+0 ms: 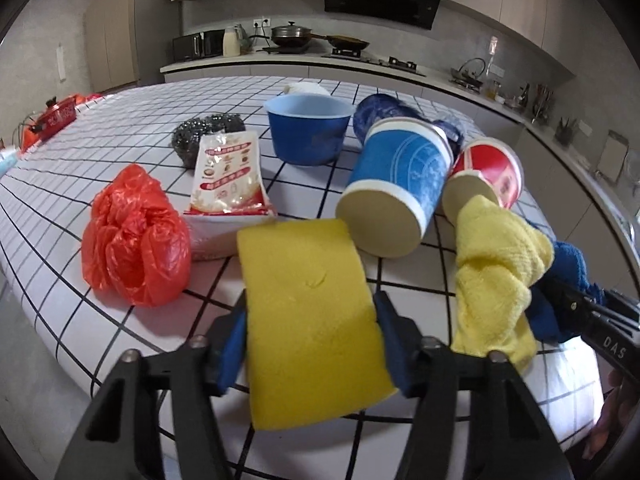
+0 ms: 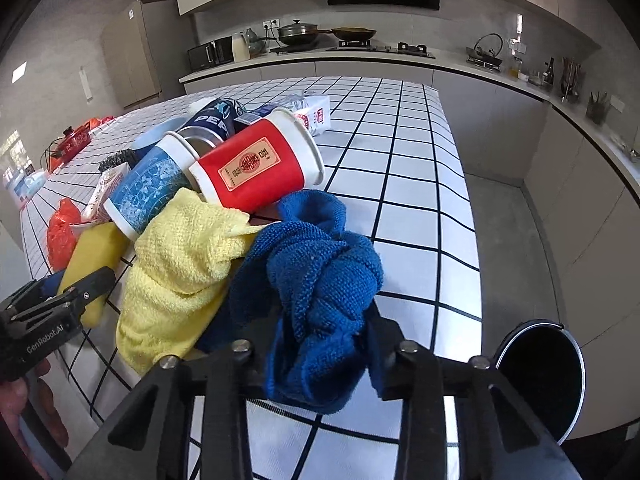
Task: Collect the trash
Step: 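Grasp the blue cloth with the right tool while the left tool grasps the yellow sponge, then carry the blue cloth and yellow sponge with both tools over the black bucket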
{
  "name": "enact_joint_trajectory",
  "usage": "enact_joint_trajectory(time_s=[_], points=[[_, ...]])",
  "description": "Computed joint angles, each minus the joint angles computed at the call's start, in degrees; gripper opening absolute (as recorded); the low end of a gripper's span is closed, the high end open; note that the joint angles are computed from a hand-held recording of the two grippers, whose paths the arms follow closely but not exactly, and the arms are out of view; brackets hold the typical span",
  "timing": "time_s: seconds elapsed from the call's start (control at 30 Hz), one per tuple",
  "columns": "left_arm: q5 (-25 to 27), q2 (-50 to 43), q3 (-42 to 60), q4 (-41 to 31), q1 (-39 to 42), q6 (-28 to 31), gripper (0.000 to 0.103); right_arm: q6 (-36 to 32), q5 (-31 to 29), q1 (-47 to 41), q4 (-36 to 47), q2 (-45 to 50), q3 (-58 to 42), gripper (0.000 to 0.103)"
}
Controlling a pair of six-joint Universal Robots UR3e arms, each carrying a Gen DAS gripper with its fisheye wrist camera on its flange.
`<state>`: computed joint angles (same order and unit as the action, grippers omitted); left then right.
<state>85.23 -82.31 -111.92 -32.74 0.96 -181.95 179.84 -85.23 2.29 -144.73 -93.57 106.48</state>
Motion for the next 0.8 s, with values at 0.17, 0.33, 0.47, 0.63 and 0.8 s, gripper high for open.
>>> enact_joint_trajectory(time_s=[0.17, 0.33, 0.47, 0.63, 0.8], points=[[-1.2, 3.9, 0.6, -2.7, 0.6, 0.1, 0.056, 0.0, 1.1, -1.2, 0.7, -3.3, 1.0, 0.034], [-1.4, 7.1, 3.1, -6.2, 0.2, 0.0, 0.056, -0.9, 2.7, -3.0, 3.1, -7.9, 1.3, 0.034], [-0.4, 7.4, 5.1, -7.0, -2.2, -0.7, 0.056, -2.0, 4.9, -5.5, 5.3, -12.5, 2.1, 0.034], [1.2, 6.0, 6.5, -6.2, -6.1, -2.1, 0.056, -4.4, 8.5, -9.5, 8.6, -17.7, 3.2, 0.034], [2.8, 3.4, 8.7, -5.6, -10.9, -3.6, 0.056, -7.5, 13.6, -16.3, 13.4, -25.3, 5.3, 0.034]])
